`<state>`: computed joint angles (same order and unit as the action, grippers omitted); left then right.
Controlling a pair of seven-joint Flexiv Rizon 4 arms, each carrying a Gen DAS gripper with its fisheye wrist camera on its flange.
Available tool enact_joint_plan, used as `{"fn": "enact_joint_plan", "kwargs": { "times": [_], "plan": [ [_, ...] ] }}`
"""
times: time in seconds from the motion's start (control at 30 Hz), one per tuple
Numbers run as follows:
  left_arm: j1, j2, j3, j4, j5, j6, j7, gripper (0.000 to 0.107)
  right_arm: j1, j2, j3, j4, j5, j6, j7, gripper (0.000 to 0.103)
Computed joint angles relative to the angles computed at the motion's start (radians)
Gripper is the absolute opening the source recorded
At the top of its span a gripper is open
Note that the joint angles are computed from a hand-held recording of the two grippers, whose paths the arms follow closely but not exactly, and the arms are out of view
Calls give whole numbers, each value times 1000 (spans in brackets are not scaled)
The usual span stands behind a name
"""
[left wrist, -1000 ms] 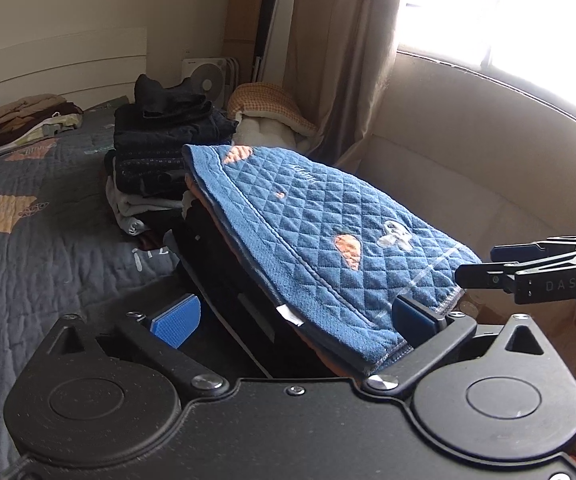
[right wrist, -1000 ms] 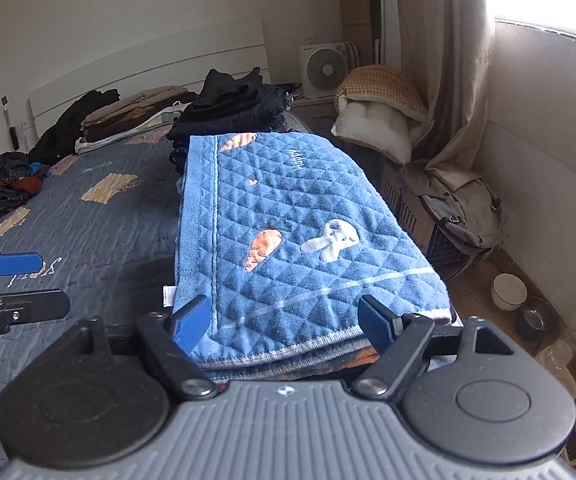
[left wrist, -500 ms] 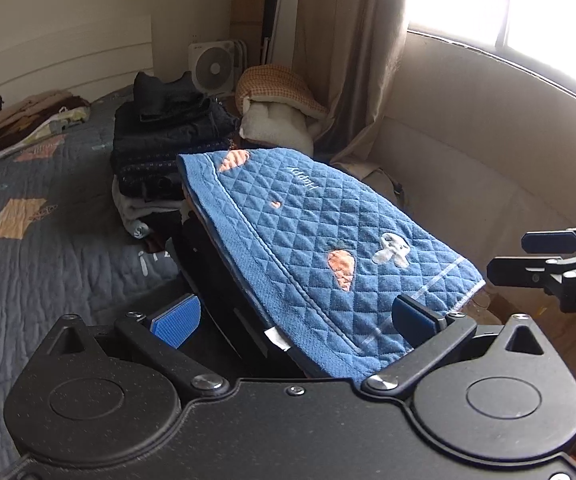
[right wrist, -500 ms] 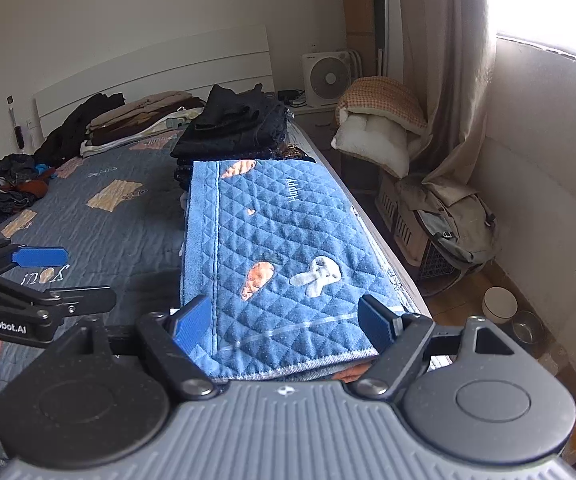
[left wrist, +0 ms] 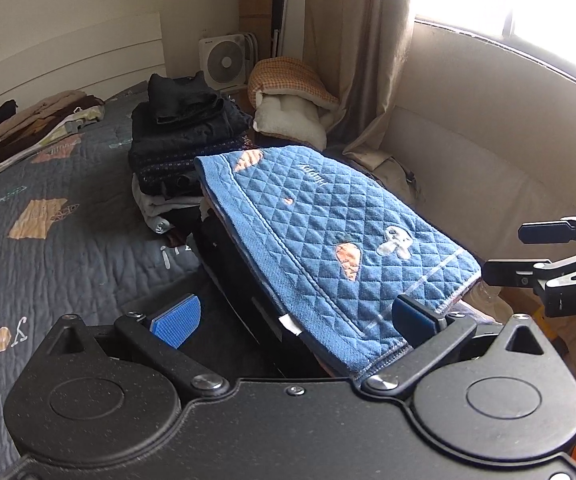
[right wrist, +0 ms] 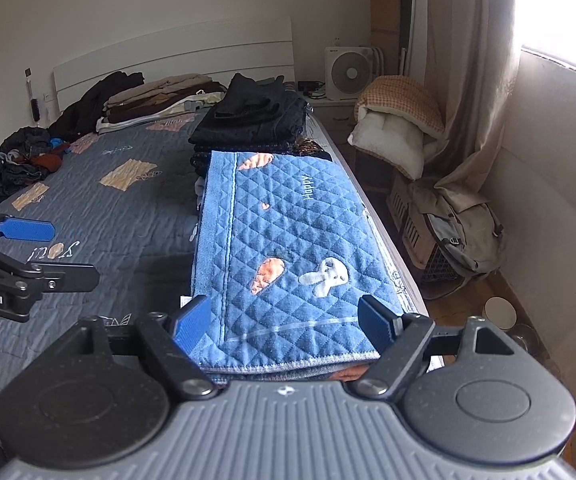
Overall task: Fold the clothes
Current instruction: 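Withdraw both open grippers from the stacked blanket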
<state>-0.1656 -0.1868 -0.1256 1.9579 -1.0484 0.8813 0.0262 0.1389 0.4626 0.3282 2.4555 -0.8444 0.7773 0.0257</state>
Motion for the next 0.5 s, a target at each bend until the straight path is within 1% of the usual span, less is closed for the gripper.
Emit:
{"fn": "enact_joint_plan", "kwargs": {
  "times": [0.13,0.27,0.4,0.5],
  "plan": [
    [-3,15,4,5,14,-5,4,103,4,8,7,0,12,-16,-1,80],
    [1,19,11,-3,43,-35,-30,103,6,5,6,-8,14,-24,-5,80],
    [5,21,16,-7,69,-51,-49,103,17,0,8,-24,24,-37,-30,80],
    [8,27,19,-4,80,-61,-47,103,33,6,8,-30,56,-44,-63,80]
  ]
}}
